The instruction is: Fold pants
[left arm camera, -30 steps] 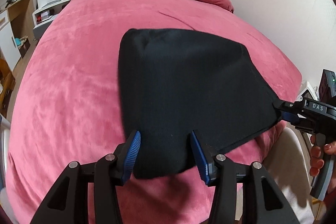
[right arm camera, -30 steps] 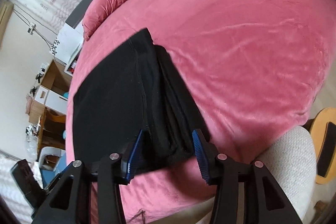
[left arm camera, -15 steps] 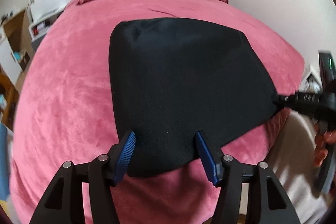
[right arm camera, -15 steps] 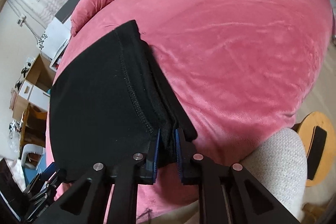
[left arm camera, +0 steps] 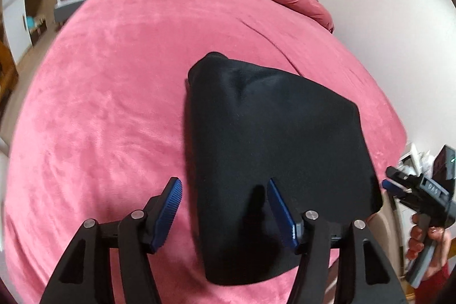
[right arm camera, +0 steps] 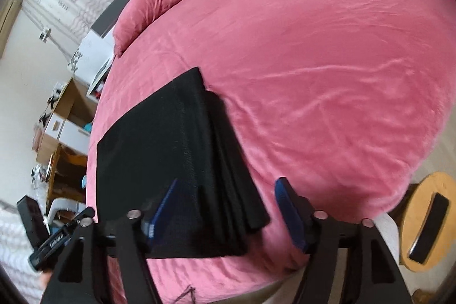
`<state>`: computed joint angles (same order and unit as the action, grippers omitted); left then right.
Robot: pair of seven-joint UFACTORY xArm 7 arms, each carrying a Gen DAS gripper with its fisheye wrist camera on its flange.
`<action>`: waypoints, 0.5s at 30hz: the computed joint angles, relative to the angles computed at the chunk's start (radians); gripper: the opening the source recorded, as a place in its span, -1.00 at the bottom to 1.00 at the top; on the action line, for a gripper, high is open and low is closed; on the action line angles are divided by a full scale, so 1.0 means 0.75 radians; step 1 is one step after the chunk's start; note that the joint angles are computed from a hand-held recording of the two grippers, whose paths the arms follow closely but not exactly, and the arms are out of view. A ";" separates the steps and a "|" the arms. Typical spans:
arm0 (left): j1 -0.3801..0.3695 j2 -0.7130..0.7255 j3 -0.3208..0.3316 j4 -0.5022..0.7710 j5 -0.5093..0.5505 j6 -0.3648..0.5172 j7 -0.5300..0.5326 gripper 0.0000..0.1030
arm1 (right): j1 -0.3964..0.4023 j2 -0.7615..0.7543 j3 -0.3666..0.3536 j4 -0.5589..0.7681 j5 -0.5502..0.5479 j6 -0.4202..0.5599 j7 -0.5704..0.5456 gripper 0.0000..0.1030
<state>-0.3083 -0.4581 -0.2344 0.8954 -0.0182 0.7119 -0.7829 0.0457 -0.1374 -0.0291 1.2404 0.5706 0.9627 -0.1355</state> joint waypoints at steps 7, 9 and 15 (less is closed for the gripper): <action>-0.102 0.066 0.137 -0.052 -0.294 -0.074 0.181 0.44 | -0.009 0.191 0.023 0.165 0.029 0.113 -0.066 0.58; -0.111 0.056 0.160 -0.088 -0.369 -0.114 0.222 0.50 | -0.024 0.227 0.034 0.195 0.042 0.145 -0.096 0.59; -0.145 0.041 0.224 -0.148 -0.562 -0.167 0.375 0.60 | -0.078 0.344 0.062 0.282 0.103 0.228 -0.200 0.78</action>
<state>-0.4167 -0.4275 -0.0664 0.7848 -0.4400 0.5865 -0.5017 -0.0129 0.1203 0.0178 1.4518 0.6481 1.1334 -0.2858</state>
